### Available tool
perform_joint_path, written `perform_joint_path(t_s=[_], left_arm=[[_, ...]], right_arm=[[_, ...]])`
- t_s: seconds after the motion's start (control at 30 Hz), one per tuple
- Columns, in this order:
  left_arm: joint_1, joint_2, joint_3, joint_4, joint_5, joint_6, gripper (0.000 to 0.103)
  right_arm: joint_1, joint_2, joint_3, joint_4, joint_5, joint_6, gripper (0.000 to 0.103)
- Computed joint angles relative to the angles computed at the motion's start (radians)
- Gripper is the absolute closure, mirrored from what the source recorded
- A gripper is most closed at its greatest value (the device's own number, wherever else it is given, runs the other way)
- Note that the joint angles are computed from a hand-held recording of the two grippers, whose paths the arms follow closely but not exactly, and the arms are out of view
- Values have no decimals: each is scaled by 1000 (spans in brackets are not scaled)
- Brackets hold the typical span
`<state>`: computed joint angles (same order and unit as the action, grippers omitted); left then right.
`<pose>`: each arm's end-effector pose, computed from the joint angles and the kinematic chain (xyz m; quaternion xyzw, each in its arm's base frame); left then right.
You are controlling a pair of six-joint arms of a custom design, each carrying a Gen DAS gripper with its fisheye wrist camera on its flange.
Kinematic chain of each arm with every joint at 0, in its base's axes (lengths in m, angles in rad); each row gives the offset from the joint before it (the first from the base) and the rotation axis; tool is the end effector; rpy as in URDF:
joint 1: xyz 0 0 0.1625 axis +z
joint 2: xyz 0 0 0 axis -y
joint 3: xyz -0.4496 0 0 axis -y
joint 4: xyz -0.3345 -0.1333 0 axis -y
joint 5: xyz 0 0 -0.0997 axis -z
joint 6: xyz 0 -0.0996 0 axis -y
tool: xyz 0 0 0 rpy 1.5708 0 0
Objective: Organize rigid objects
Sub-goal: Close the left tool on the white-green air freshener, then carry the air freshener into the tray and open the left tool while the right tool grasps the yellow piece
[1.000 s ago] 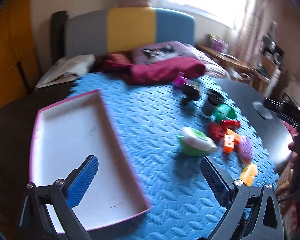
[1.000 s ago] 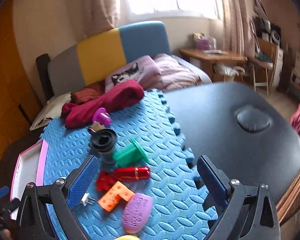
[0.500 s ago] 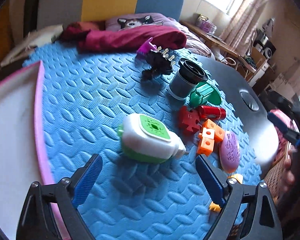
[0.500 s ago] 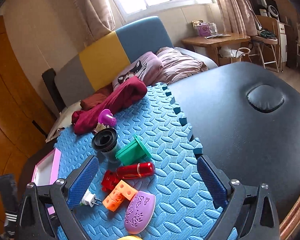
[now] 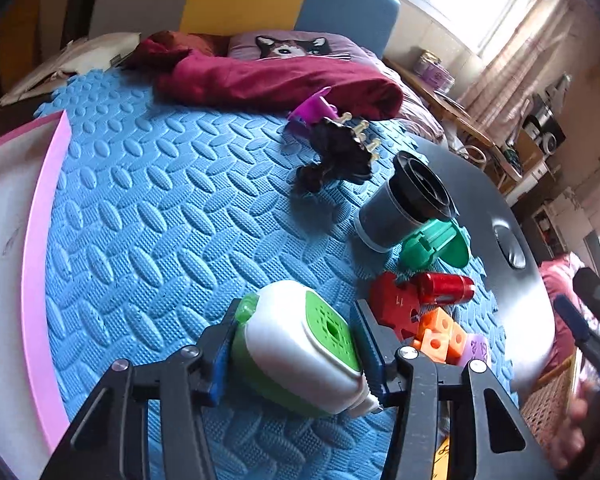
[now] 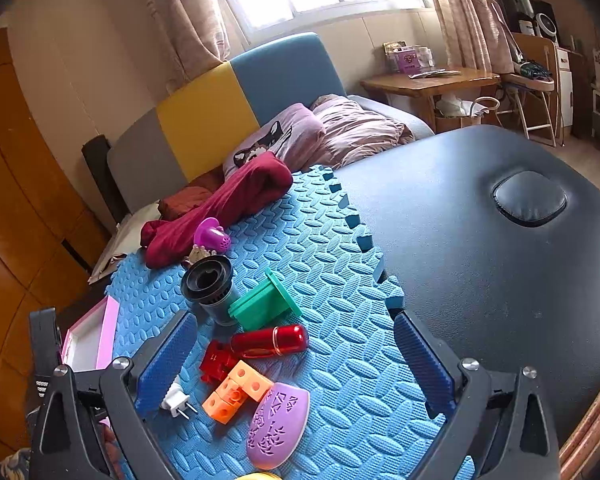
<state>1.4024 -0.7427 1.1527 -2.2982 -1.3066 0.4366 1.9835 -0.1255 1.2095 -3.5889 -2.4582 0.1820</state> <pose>0.0292 -0.7786 0.2730 0.2717 0.9406 -0.1379 0.1498 0.3371 -0.6301 -0.0341 -0.0992 -0.8233 0.5011 0.2473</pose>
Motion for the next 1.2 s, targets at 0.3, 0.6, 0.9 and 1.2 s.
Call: perform_joint_path(t_s=[0.3,0.6,0.9,1.2], left_arm=[[15,-24,-23,92,-20,-31,16],[17,-66,49,69,-18,-77,16],[15,-55,60,-6,-50,-21,47],[24,-84,74,5,-69,25,50]], right_arm=[[1,1,-5,15,-9,7,2],[5,8,-17,23,-26,-1,2],[5,7,-31,84,-46,17,4],[-7,-43,16,305,47,156,10]])
